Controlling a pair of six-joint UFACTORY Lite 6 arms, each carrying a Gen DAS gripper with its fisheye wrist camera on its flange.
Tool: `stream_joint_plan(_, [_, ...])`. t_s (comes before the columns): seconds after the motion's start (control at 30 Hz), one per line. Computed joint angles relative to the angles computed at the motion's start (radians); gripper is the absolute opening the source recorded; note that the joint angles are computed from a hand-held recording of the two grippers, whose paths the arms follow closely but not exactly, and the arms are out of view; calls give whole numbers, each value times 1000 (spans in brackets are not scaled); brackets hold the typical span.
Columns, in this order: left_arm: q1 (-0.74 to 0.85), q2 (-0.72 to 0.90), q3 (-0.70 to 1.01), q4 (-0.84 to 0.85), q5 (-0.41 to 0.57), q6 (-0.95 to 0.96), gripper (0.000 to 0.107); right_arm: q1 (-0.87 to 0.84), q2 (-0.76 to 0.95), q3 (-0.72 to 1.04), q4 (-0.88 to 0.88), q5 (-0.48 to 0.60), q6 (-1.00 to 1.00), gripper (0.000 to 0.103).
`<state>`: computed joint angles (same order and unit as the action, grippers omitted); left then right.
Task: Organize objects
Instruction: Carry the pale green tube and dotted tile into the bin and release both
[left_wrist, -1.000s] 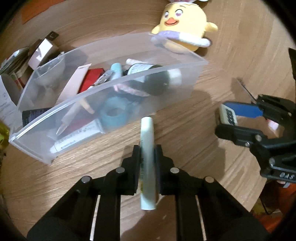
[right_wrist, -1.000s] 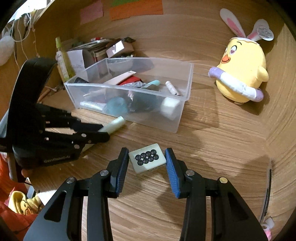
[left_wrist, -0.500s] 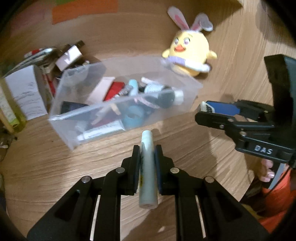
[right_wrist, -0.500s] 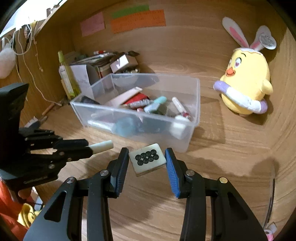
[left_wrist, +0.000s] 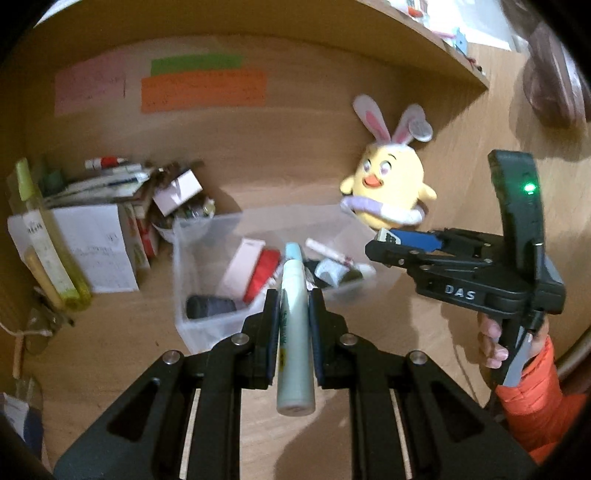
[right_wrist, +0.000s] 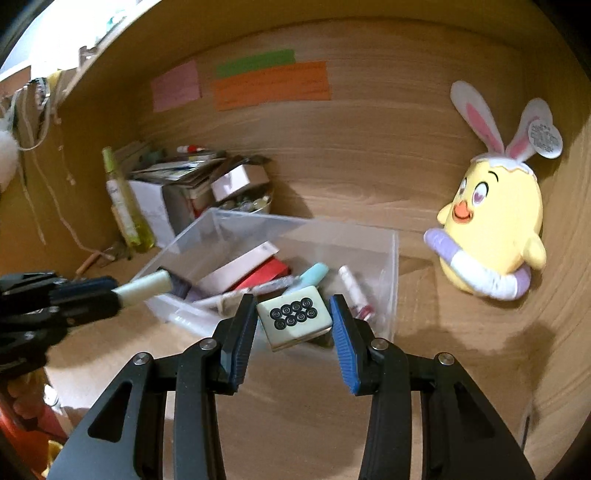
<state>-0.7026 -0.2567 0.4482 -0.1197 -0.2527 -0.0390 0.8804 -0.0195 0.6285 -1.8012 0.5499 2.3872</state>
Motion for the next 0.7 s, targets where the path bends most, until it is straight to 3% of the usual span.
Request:
stream_joint_plan(0.17, [52,130,117,142,4,-123,15,-107,102,106,-29,-90,-23,37])
stream_joint_plan(0.5, [78,547,460,348,44,-310,15,-155,327,281,-1,-154,-106,37])
stream_joint_plan(0.7, [87,644,545,412,55,-368,15,-158,387,322,6,-167,-140,37])
